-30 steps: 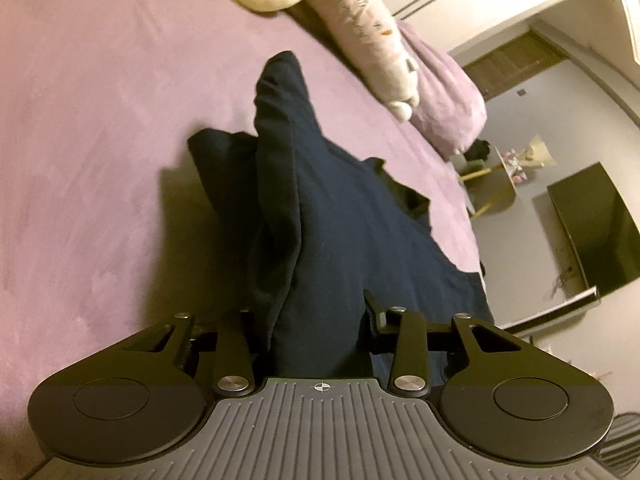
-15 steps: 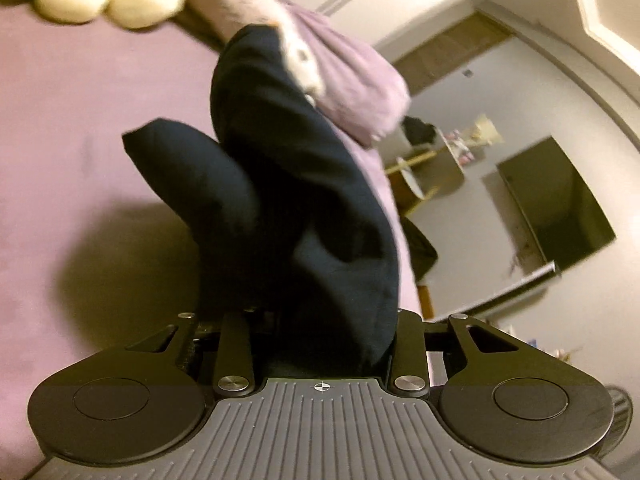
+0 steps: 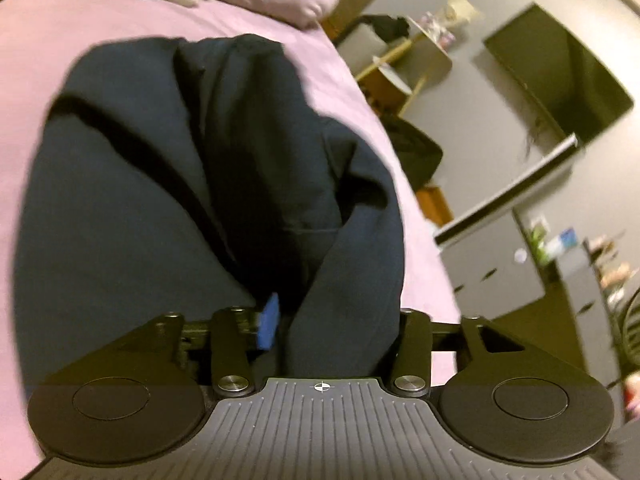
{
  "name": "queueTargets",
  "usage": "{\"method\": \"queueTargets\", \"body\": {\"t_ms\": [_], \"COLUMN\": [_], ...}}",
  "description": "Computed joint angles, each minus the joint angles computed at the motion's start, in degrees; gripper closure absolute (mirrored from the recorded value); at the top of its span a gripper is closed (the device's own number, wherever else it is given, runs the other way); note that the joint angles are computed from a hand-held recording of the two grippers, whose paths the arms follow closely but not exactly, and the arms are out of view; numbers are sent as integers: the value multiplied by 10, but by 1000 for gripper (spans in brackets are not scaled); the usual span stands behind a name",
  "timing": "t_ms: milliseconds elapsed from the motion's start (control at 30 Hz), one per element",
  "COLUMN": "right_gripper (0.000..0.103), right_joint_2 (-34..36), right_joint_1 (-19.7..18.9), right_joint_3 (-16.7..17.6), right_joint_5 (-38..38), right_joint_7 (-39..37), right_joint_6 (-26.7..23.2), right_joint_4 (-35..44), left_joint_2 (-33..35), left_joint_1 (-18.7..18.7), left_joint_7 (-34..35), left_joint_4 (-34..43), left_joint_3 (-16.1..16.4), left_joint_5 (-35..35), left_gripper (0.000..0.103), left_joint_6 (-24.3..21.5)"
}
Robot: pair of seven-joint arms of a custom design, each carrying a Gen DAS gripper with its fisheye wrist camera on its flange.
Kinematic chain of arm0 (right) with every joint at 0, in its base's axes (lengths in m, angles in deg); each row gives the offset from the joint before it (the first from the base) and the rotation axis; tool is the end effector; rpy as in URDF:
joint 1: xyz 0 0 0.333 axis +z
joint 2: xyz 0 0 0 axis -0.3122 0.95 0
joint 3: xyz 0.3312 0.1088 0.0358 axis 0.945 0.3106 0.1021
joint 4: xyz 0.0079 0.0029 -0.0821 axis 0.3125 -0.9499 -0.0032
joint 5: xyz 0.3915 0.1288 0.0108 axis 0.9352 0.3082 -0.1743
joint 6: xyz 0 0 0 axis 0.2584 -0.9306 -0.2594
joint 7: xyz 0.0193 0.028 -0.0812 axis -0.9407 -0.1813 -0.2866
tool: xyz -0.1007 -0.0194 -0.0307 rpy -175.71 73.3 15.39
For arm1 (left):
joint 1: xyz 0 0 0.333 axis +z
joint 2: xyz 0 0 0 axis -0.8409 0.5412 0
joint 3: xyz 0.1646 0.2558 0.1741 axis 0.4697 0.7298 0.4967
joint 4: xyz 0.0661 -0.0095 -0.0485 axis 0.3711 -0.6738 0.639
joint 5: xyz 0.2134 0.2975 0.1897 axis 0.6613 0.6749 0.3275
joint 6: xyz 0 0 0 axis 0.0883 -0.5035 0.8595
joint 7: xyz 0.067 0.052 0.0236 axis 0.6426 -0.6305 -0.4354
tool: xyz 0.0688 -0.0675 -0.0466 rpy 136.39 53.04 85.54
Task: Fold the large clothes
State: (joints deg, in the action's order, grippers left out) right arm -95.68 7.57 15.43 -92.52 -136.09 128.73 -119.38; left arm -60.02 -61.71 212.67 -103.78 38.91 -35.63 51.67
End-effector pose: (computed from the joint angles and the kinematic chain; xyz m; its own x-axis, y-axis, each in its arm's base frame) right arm 0.3547 0.3675 0.4639 -0.3173 -0.7000 -0.6397 -0.4900 0.6986 -0.5214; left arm 0.5746 -0.1473 0.4850 -0.4152 -0.7061 0.5736 -0.8694 0.1225 -0.4787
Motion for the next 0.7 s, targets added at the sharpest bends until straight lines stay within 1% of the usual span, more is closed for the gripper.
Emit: {"method": "queueTargets", "body": {"t_ms": [33,67,100,133,167,233,300,367,433,467,533,567,600,633,700], "right_gripper": [89,89,89,86,86,86,86,85,84,84,83,83,82,82,83], "right_joint_2": [-11,-21,-31,-41,-50,-80,-88,-87,-75,-69,-47,-32,-11,5,25], "right_joint_1": [1,0,0,-2,-4,-9,-19,-31,-33,-33,-30,-25,-22,-18,-4], "right_joint_3": [1,2,3,5,8,15,21,27,19,11,-6,-10,-15,-16,-12], "right_joint_5": [1,1,3,5,7,-4,-21,-71,-116,-134,-151,-122,-93,-59,30], "right_joint_7": [-3,0,3,6,6,17,24,60,74,74,44,0,-42,-85,-172], "right_joint_6": [-6,-10,-14,-19,-27,-39,-50,-53,-43,-31,-3,3,10,5,-36], "right_joint_4": [-9,-17,-25,-32,-37,-56,-50,-36,-12,-3,18,29,41,47,47], "left_joint_2": [-2,-9,-18,-24,-34,-52,-70,-80,-97,-108,-128,-135,-140,-140,-125], "left_joint_1": [-3,-4,-4,-2,0,3,8,15,28,34,43,45,45,44,43], "left_joint_7": [25,59,92,114,127,142,141,138,127,134,121,117,116,112,94], "left_joint_4": [-9,-23,-32,-35,-39,-49,-61,-67,-78,-88,-98,-101,-105,-107,-99], "left_joint_3": [-3,-3,0,4,9,18,30,46,61,68,68,64,59,56,64], "left_joint_5": [-22,-61,-91,-105,-109,-114,-120,-140,-142,-152,-140,-129,-119,-110,-105], "left_gripper": [38,27,21,8,6,6,6,6,6,6,5,5,5,3,3], "left_joint_6": [10,17,7,-11,-31,-45,-66,-109,-147,-151,-116,-87,-48,-15,-3]}}
